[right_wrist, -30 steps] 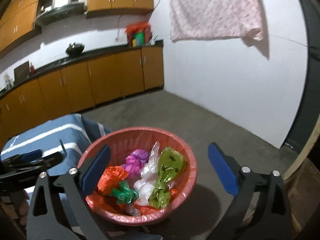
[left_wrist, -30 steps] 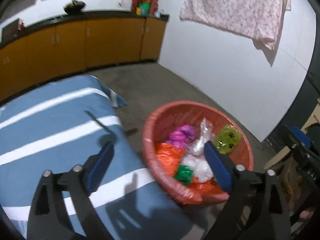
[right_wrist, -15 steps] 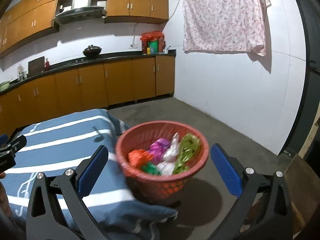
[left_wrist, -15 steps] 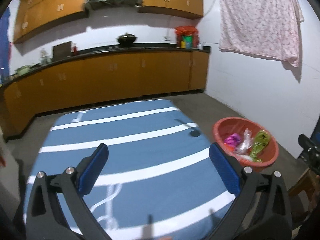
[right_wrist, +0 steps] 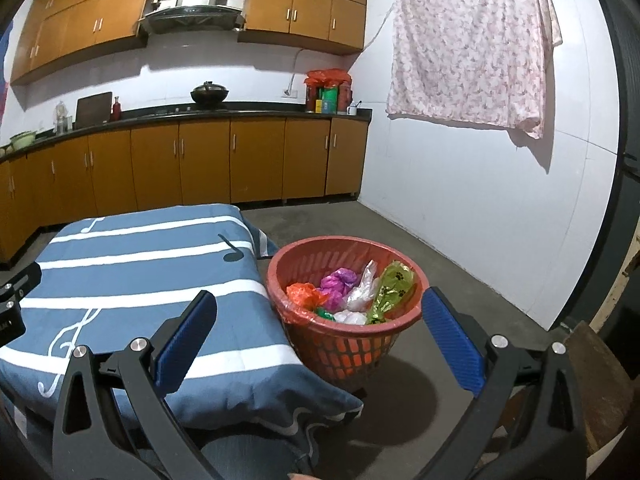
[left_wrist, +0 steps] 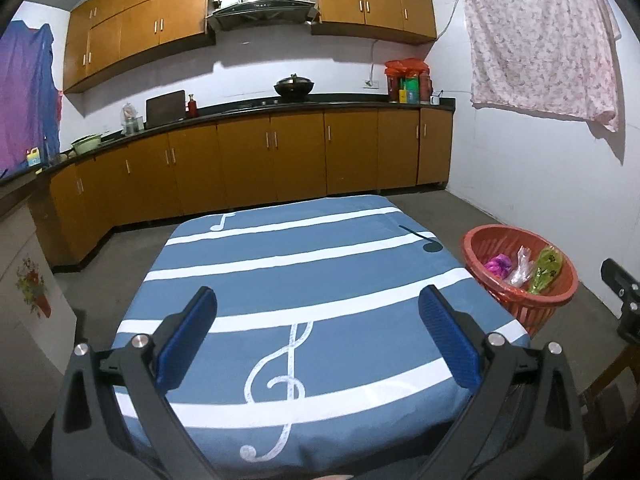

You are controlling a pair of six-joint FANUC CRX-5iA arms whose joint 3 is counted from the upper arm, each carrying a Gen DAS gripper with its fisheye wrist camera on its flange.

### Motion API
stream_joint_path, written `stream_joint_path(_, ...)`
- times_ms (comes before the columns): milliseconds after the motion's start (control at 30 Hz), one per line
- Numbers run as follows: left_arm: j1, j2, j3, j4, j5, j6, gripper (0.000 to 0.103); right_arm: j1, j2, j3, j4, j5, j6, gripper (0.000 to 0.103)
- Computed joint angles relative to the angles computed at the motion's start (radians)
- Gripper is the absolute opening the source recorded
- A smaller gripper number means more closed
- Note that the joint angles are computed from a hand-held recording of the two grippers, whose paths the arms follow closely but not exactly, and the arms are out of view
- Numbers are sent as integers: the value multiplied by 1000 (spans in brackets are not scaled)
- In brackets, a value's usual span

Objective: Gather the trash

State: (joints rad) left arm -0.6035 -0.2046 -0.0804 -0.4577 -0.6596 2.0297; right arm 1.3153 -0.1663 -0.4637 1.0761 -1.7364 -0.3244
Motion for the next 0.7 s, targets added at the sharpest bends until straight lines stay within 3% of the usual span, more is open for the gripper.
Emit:
stream_joint_path(133, 25, -29, -38, 58, 25, -29, 99, 23, 10, 3, 6, -24, -10, 101)
stream_joint_path(700, -26, -68, -59, -17, 2, 33, 99, 75, 9, -2, -20, -76, -66, 101)
